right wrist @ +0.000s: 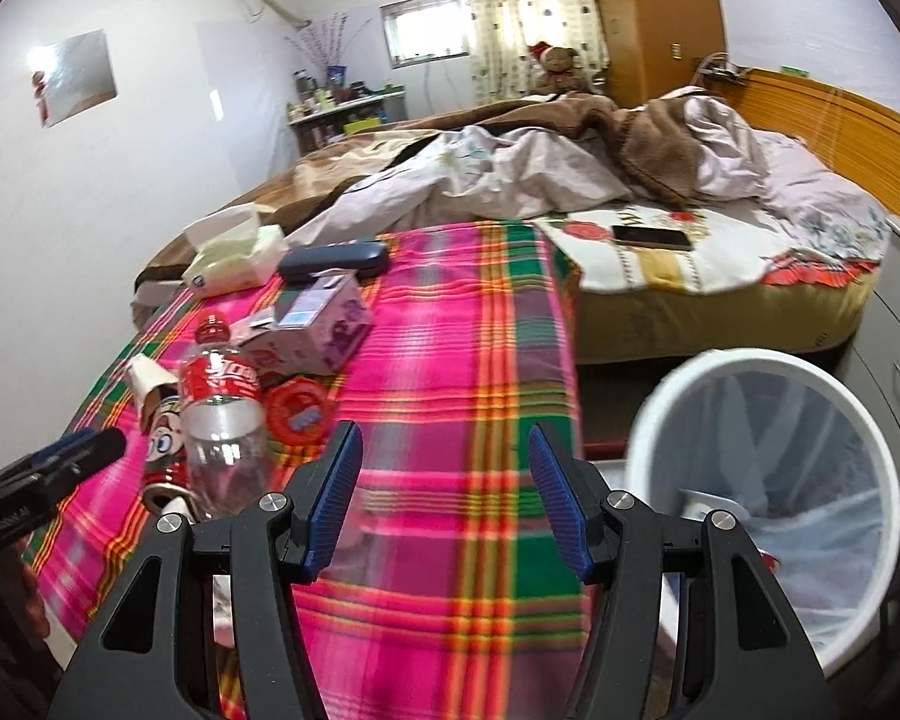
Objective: Collect trash
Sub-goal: 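Move both open tools back over the bed toward the cans and bottle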
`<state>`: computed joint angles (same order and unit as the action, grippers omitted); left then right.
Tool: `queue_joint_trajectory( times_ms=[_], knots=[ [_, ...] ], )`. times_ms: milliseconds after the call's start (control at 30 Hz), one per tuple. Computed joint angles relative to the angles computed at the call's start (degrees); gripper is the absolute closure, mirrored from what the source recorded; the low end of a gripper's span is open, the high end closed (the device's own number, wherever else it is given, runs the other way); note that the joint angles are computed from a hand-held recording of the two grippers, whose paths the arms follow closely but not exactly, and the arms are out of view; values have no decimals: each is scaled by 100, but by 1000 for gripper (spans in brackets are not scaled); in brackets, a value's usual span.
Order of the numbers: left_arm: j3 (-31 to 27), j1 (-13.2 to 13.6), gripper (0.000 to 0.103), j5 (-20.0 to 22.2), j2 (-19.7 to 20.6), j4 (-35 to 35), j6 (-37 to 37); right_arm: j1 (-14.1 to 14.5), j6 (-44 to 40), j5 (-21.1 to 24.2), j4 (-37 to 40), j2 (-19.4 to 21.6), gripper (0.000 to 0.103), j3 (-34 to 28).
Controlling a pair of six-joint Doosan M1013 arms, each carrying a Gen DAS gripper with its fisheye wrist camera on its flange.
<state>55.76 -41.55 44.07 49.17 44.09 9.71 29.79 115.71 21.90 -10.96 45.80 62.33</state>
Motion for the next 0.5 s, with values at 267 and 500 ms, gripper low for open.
queue_joint_trajectory(
  times_ms=[267, 500],
  knots=[
    [-220, 159, 30, 32, 189, -706, 491, 46, -518, 167, 376, 164, 44, -326],
    [-377, 261, 29, -108, 317, -1133, 898, 64, -912, 298, 756, 269, 44, -531]
  ],
)
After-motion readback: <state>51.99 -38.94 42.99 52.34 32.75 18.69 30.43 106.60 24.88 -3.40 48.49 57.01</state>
